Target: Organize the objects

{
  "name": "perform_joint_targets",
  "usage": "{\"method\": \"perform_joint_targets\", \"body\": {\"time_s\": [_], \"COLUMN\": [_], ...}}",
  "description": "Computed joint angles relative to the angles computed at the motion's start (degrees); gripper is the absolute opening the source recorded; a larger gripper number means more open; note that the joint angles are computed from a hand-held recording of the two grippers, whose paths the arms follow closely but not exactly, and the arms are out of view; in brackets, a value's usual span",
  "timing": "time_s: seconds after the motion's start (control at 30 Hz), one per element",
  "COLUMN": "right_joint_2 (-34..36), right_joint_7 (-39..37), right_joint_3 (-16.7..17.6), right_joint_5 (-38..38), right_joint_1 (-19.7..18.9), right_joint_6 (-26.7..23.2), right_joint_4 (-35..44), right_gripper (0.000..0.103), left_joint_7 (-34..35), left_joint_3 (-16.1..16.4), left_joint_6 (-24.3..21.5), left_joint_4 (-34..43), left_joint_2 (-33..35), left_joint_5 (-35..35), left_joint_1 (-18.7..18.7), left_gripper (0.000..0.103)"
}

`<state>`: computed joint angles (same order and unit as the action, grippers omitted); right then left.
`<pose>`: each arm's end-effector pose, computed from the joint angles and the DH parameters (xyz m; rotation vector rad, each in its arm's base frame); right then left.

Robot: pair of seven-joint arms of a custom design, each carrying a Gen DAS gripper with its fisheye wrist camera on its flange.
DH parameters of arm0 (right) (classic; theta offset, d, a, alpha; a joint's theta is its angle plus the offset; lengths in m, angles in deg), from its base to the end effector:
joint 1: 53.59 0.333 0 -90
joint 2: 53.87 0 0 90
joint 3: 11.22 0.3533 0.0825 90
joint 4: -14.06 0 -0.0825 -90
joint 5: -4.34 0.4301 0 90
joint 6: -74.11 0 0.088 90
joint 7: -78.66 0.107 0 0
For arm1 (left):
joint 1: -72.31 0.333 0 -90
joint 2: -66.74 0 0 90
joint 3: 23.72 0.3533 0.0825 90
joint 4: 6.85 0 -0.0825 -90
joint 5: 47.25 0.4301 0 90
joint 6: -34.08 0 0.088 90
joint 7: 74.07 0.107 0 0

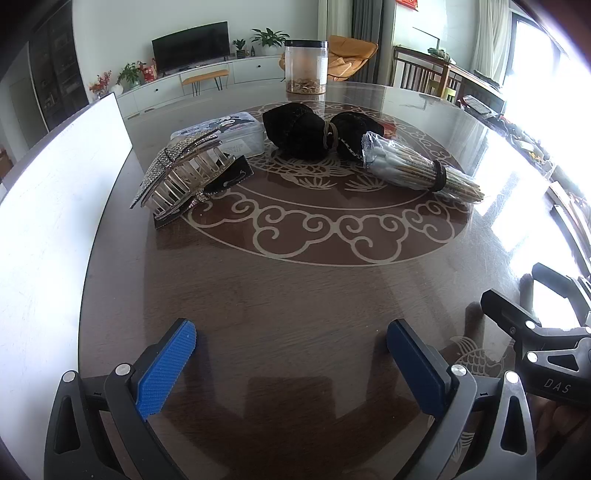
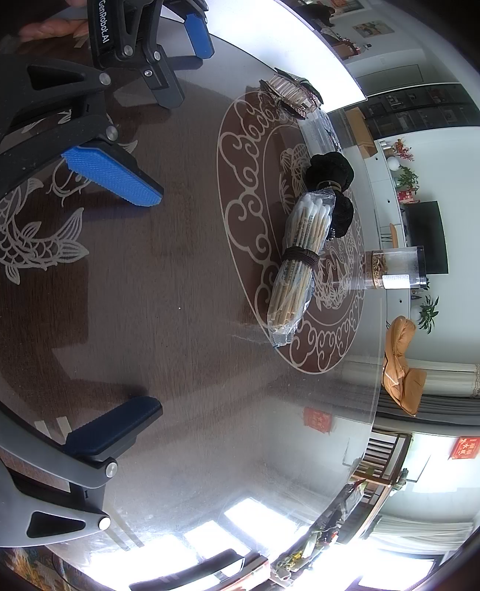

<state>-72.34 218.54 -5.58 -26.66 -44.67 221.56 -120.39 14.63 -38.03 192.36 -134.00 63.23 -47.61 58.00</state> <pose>0.4996 0.1423 0.5314 -1.6306 2.0622 -0.7423 0.5241 -0.2879 0.4819 -1.4254 2.3384 -0.7292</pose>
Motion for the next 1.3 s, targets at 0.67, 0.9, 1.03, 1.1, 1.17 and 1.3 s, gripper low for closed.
{"method": "perform_joint_targets", "body": {"time_s": [0.67, 0.9, 1.03, 1.1, 1.17, 1.3], "right_joint_2": [0.1, 0.1, 0.1, 0.1, 0.1, 0.1], "right_joint_7": [0.0, 0.1, 0.1, 0.1, 0.1, 0.1], "right_joint_3": [0.1, 0.1, 0.1, 0.1, 0.1, 0.1], "right_joint_5": [0.0, -0.1, -0.1, -0.1, -0.1, -0.1], "right_joint_1": [-0.1, -0.1, -0.1, -0.1, -0.1, -0.1], "right_joint_6": [0.0, 0.1, 0.1, 0.1, 0.1, 0.2], "right_joint_4": [0.0, 0.0, 0.0, 0.0, 0.0, 0.0], "right_gripper": [0.103, 0.103, 0.103, 0.103, 0.103, 0.103], "left_joint_7": [-39.3, -36.5, -29.1, -26.6, -23.1, -7.4], "left_joint_3": [4.9, 6.9, 6.4, 6.4, 5.9, 1.6], "left_joint_6": [-7.4, -11.4, -9.4, -7.8, -6.1, -5.4], "left_joint_4": [23.2, 27.4, 26.7, 25.4, 23.6, 19.3], "left_joint_2": [12.9, 17.8, 18.6, 18.2, 17.3, 14.5], "left_joint_5": [38.2, 34.7, 31.7, 31.3, 29.3, 14.9], "left_joint_1": [-1.8, -3.8, -4.1, -4.6, -4.4, -1.9], "left_gripper": [0.103, 0.103, 0.103, 0.103, 0.103, 0.103]}}
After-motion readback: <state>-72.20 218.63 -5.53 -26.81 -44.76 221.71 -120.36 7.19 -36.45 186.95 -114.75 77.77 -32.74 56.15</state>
